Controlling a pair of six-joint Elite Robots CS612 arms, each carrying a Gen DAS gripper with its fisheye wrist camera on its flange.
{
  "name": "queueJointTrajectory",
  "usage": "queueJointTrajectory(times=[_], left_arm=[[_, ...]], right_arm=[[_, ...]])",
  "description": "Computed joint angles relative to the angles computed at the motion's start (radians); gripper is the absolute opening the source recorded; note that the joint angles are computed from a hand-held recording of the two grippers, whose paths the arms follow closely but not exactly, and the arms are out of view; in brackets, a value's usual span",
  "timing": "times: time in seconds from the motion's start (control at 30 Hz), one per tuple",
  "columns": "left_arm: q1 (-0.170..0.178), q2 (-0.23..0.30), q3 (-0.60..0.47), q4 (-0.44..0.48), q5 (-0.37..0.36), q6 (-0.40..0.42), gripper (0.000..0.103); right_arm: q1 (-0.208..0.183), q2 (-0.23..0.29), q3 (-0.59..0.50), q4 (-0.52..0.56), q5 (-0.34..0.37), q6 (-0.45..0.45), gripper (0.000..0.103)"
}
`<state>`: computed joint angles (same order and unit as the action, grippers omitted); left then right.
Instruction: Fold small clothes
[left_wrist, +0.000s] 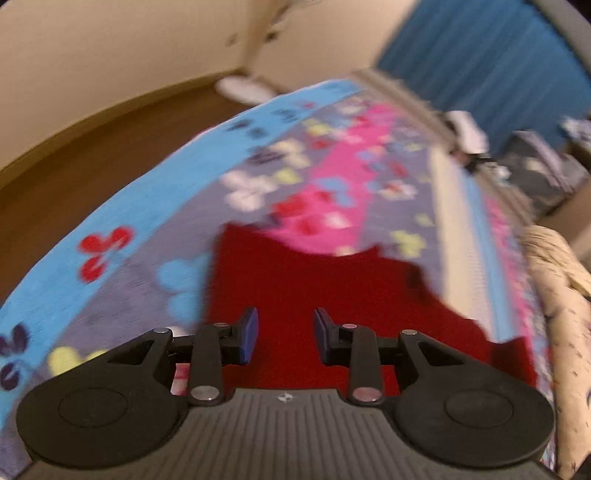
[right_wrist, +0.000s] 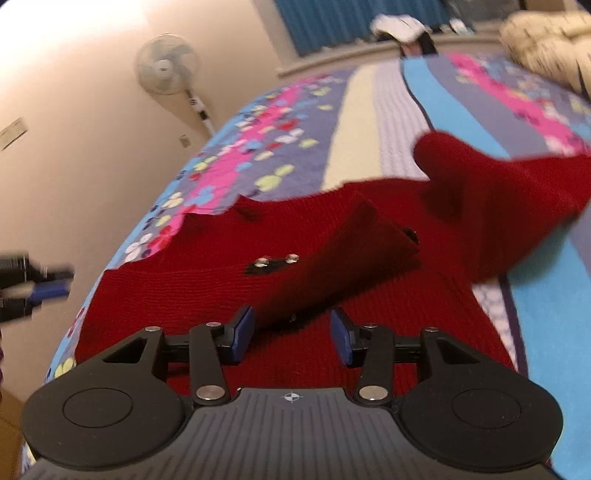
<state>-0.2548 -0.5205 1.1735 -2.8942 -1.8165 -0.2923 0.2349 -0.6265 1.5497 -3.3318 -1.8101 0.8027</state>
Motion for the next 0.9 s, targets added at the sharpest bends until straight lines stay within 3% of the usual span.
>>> queueJointTrajectory(times=[0.07,0.13,0.27,0.43,0.53,0.6,0.63,0.7,0.83,0.9], left_arm=[[0.007,0.029,-0.054,0.068,0.011,-0.007,0.035],[0.011,0.042,-0.072,0.086,0.02,-0.019,0.035],[0.014,0.055,-0.079,0.083,0.01,-0.012,0.045],[0.009,0.056,-0.082,0.094,0.018,-0.003,0.045],[0.005,0.057,-0.083,0.106,0.014,0.02,0.045],[-0.003,0.054,-0.079,0.124,0.046,0.059,0.039],[-0.008,0.051,-0.072,0.122,0.064,0.082,0.023],[-0.015,0.039,-0.045,0.068,0.094,0.116,0.016],[-0.02,0.011,0.022,-0.121,0.152,0.031,0.014],[-0.027,0.009,0.036,-0.145,0.2,0.023,0.015]], right_arm=[[-0.011,0.009,-0.003,-0.008,0.025,0.05,0.059],[-0.021,0.017,-0.003,-0.013,0.042,0.104,0.061],[-0.037,0.025,-0.005,-0.014,0.07,0.171,0.06],[-0.031,-0.001,-0.007,0.102,0.023,0.193,0.056],[-0.034,-0.021,0.006,0.153,0.038,0.247,0.057],[-0.039,-0.027,0.018,0.166,0.063,0.294,0.056],[-0.042,-0.025,0.023,0.159,0.075,0.318,0.056],[-0.044,-0.019,0.027,0.127,0.073,0.334,0.056],[-0.046,-0.002,0.024,0.073,0.049,0.335,0.056],[-0.05,0.004,0.024,0.048,0.047,0.336,0.056]])
